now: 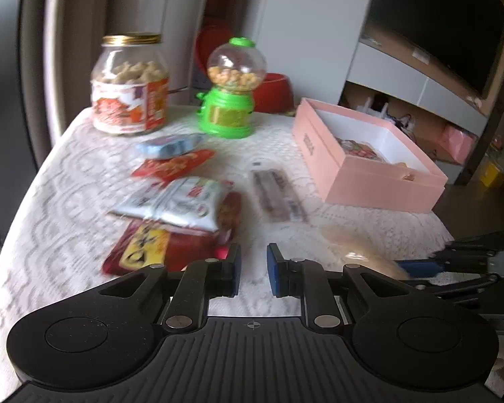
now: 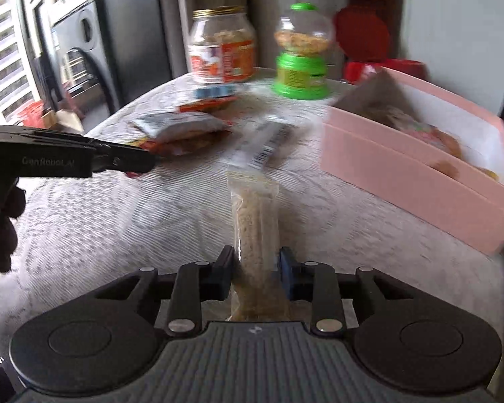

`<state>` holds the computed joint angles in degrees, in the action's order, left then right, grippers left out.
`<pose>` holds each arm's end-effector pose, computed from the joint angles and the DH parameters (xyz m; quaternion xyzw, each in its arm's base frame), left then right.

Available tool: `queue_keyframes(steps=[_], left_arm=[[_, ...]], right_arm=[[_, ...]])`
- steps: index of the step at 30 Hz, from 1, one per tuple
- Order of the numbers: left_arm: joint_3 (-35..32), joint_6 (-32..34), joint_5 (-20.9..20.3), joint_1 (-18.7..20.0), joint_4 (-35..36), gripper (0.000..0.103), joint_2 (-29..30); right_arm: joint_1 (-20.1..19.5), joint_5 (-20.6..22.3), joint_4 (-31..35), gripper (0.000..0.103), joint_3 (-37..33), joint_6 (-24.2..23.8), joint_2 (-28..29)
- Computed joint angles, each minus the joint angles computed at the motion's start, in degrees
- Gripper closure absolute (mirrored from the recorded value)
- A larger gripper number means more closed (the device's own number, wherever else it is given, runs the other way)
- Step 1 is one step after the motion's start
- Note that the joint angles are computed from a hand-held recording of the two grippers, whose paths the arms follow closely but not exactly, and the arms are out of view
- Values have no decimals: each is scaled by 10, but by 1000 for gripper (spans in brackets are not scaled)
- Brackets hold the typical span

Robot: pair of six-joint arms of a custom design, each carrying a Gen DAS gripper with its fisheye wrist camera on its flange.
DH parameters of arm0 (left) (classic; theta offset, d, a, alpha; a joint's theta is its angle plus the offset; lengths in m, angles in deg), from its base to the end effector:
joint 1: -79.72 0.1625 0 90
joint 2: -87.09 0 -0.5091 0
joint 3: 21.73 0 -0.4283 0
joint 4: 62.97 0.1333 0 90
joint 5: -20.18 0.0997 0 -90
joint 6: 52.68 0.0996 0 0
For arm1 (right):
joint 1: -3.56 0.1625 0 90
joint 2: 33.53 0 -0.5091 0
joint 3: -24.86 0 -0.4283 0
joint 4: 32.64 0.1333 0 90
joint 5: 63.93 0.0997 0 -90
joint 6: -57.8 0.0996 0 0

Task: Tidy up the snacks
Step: 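Grasp the clear rice-bar packet with the right tool while the left tool regrips the brown bar packet, then lift both held bar packets and carry them toward the pink box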

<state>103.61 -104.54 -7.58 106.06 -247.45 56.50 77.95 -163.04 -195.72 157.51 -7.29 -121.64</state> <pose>-0.3519 -0.4213 -0.0521 0.0892 0.8514 -0.4361 0.2774 -0.0097 -0.4714 0.3322 0.3865 -0.8856 0.1374 0.2177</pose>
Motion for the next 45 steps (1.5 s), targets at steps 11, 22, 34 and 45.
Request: queue_keyframes(steps=[11, 22, 34, 45], left_arm=[[-136, 133, 28, 63, 70, 80, 43], [-204, 176, 16, 83, 185, 46, 68], [-192, 155, 21, 108, 135, 38, 59], [-166, 97, -25, 102, 148, 58, 32]], right_arm=[[-71, 40, -96, 53, 10, -17, -23], [-80, 57, -88, 35, 7, -12, -22], [-83, 64, -85, 31, 7, -9, -24], [-85, 59, -100, 26, 5, 11, -20]])
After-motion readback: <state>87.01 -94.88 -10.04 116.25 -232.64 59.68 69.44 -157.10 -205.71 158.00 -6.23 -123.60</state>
